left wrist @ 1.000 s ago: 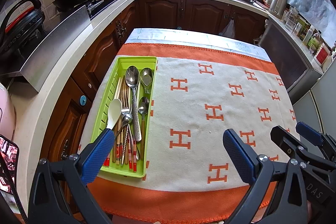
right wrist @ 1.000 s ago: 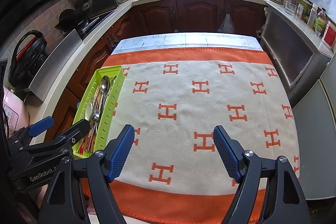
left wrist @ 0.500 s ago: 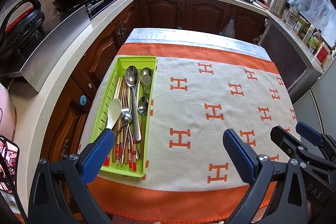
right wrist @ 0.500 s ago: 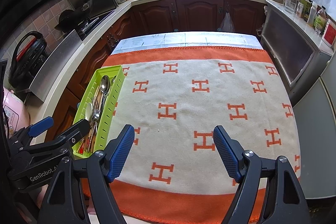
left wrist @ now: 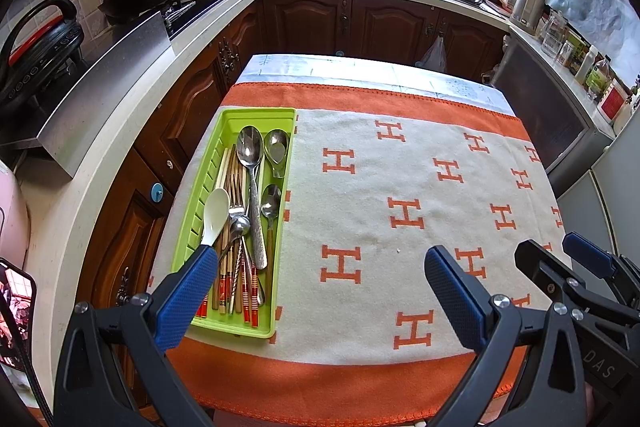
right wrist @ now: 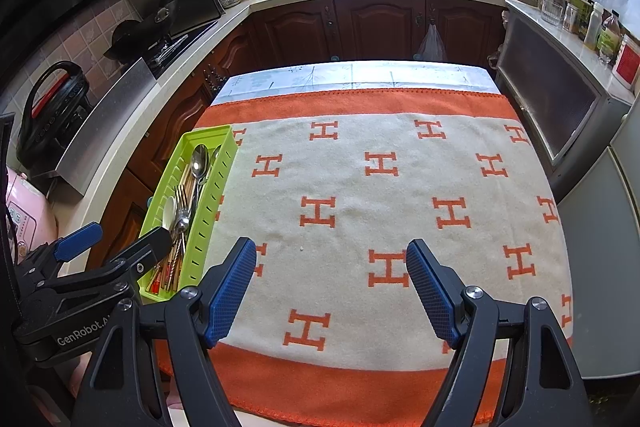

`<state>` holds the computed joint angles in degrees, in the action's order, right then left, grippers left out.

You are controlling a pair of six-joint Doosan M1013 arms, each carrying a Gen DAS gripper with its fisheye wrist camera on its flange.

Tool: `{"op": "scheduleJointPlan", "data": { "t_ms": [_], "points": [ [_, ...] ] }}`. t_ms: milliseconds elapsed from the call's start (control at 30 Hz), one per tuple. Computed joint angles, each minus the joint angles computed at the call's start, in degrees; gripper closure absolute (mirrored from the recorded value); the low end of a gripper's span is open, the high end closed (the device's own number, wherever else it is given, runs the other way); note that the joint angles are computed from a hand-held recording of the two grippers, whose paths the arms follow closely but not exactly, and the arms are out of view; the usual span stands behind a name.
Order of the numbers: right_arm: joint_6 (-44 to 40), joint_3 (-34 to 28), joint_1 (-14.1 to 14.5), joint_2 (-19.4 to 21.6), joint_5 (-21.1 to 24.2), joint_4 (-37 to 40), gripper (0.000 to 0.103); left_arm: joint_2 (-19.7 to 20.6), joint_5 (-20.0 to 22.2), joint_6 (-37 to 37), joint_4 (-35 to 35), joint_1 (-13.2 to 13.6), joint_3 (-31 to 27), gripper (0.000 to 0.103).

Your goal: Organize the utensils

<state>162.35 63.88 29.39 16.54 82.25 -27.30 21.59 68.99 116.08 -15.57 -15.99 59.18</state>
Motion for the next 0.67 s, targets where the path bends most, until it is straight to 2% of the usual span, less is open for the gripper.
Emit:
{"op": "scheduleJointPlan", "data": {
  "t_ms": [667],
  "points": [
    [1.7, 0.7, 0.2, -0.2, -0.2, 0.0, 0.024, 0.0, -0.1, 1.7, 0.4, -0.4, 0.2, 0.001]
  ]
}}
